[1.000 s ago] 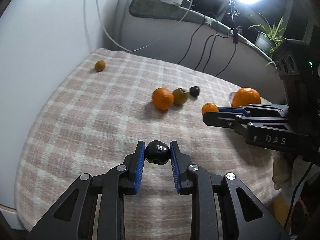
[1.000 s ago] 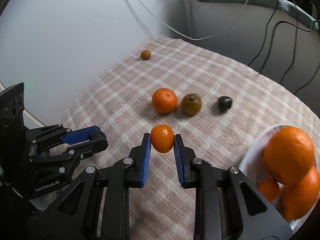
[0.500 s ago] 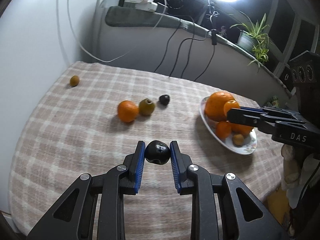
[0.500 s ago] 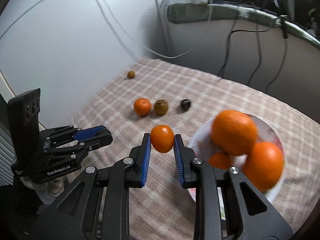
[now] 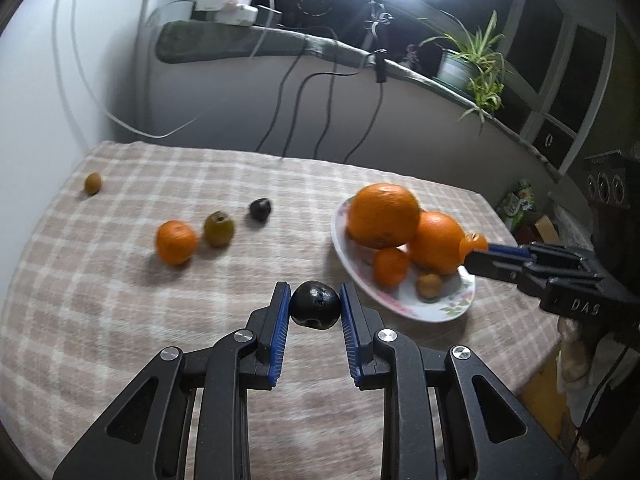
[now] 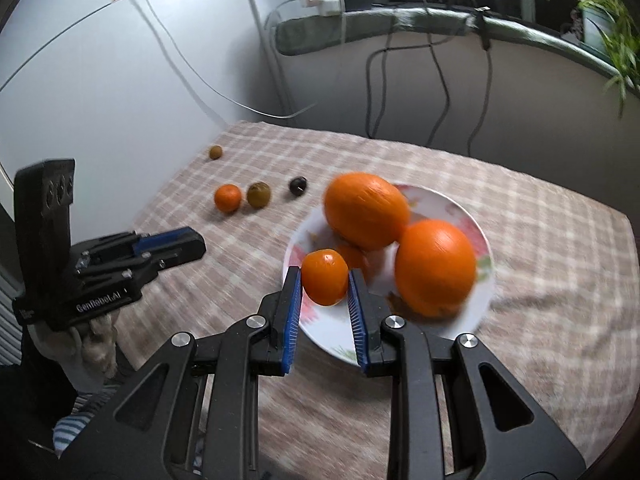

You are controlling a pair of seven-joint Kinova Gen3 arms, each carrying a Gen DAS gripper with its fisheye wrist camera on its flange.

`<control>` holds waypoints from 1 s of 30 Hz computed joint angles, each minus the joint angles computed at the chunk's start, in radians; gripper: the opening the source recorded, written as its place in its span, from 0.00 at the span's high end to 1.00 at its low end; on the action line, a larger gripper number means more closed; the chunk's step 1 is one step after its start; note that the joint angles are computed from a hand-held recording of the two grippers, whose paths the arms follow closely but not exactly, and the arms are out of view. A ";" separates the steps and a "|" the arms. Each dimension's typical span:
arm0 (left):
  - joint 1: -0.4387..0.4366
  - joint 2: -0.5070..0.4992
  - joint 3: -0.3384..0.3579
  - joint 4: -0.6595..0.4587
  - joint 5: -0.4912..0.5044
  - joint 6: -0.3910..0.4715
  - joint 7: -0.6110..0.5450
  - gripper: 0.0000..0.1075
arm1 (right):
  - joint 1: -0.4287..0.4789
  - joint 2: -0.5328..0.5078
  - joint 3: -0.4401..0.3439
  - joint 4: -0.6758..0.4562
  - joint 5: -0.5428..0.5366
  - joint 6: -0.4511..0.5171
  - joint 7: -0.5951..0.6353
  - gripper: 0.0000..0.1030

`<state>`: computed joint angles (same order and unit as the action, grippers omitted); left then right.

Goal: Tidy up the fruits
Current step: 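Carry the plum in the left tool while the right tool carries the tangerine to the plate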

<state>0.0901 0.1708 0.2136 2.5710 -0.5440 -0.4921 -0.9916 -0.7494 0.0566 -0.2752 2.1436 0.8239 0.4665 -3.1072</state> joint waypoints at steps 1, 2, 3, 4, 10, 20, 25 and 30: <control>0.008 0.004 0.004 -0.006 0.006 0.003 -0.003 0.78 | -0.003 -0.006 -0.001 0.010 0.004 0.005 -0.012 0.77; 0.019 0.008 0.007 -0.012 0.017 0.007 -0.008 0.78 | -0.004 -0.009 -0.003 0.018 0.010 0.010 -0.024 0.77; 0.031 0.012 0.012 -0.019 0.027 0.012 -0.013 0.78 | -0.004 -0.011 -0.005 0.025 0.014 0.012 -0.035 0.77; 0.041 0.016 0.015 -0.023 0.038 0.016 -0.020 0.78 | -0.002 -0.016 -0.007 0.035 0.015 0.010 -0.044 0.77; 0.095 0.038 0.042 -0.062 0.093 0.051 -0.051 0.78 | 0.019 -0.038 -0.022 0.080 0.025 0.001 -0.089 0.77; 0.150 0.081 0.078 -0.128 0.164 0.115 -0.109 0.78 | 0.055 -0.037 -0.022 0.124 0.024 -0.060 -0.094 0.77; 0.163 0.098 0.096 -0.152 0.188 0.138 -0.133 0.78 | 0.055 -0.021 -0.009 0.127 0.039 -0.082 -0.103 0.77; 0.163 0.107 0.107 -0.163 0.207 0.152 -0.148 0.78 | 0.050 -0.014 0.005 0.133 0.048 -0.097 -0.109 0.77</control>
<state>0.2535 0.2782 0.3205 2.4076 -0.3371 -0.3405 -1.1399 -0.6997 0.0422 -0.2699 2.2763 0.8714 0.3696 -3.2161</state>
